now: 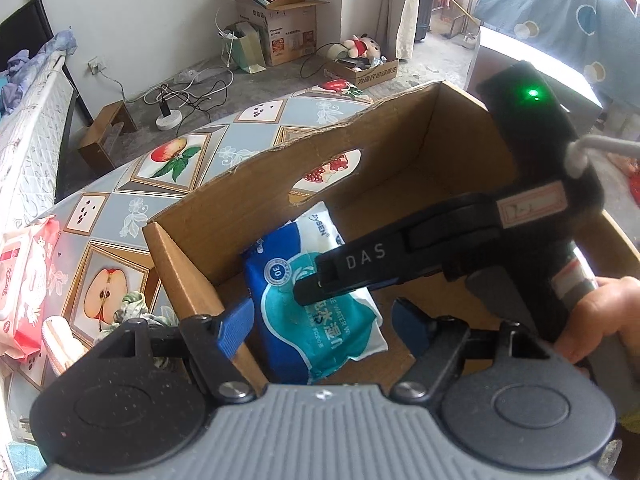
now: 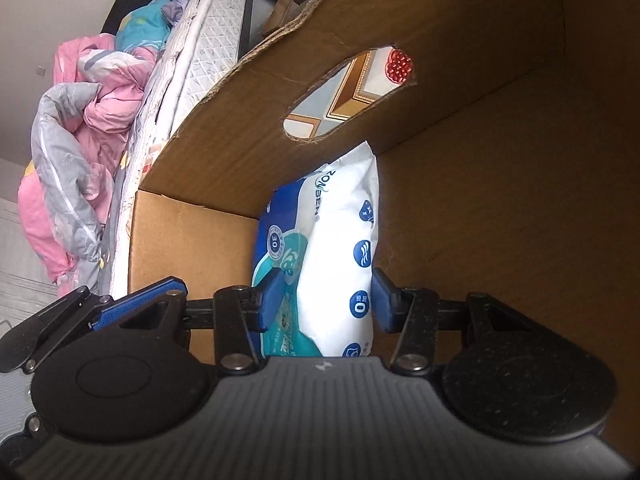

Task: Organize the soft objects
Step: 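Carry the wet-wipes pack into the cardboard box and open the right gripper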

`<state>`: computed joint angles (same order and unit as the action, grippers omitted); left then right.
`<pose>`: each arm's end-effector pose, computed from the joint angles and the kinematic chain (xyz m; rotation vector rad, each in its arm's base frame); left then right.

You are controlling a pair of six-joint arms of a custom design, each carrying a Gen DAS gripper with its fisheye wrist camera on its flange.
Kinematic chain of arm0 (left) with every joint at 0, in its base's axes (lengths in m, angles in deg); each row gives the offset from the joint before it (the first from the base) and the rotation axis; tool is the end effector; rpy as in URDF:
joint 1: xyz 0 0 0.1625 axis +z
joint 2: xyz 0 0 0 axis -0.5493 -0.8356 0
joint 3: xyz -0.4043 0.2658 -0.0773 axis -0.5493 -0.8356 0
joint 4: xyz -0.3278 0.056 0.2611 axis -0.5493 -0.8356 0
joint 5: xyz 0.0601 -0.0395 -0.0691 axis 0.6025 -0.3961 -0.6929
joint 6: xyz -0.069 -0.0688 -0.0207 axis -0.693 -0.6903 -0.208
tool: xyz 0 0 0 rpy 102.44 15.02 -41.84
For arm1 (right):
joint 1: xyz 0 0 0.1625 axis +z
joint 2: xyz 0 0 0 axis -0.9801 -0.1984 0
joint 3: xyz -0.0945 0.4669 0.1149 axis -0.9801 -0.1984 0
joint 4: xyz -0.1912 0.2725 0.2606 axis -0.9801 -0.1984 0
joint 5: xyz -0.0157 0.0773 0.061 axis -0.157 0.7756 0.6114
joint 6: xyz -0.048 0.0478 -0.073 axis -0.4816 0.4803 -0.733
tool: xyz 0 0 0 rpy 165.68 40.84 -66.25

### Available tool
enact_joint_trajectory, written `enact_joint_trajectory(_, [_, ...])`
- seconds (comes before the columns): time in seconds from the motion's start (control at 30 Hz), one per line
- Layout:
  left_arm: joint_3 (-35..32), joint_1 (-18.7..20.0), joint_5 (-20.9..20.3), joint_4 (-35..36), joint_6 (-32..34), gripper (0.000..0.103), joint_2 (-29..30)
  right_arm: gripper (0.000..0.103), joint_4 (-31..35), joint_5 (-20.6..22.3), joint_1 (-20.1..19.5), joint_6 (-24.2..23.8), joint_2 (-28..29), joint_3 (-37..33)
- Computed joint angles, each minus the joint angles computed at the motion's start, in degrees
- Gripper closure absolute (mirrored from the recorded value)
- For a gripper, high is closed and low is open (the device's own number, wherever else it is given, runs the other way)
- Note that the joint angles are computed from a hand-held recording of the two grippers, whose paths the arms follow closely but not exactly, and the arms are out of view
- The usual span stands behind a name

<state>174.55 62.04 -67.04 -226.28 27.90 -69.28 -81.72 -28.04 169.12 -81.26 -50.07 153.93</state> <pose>-0.3364 -0.4088 0.1250 0.7255 2.3426 -0.4228 0.1283 -0.5189 0.1743 0.0273 -3.0098 0.4100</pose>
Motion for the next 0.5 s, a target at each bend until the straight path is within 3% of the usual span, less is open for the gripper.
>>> enact_joint_trajectory(0.33, [1.02,-2.09,-0.29,0.44,-2.54,0.018,-2.41,0.054,2.04,4.05,-1.71,-4.50,0.83,-1.60])
enact_joint_trajectory(0.5, [2.72,-4.24,1.11,0.90,-4.23,0.013,-5.70,0.053,0.85,1.01,-0.05,-3.73,0.60,-1.52])
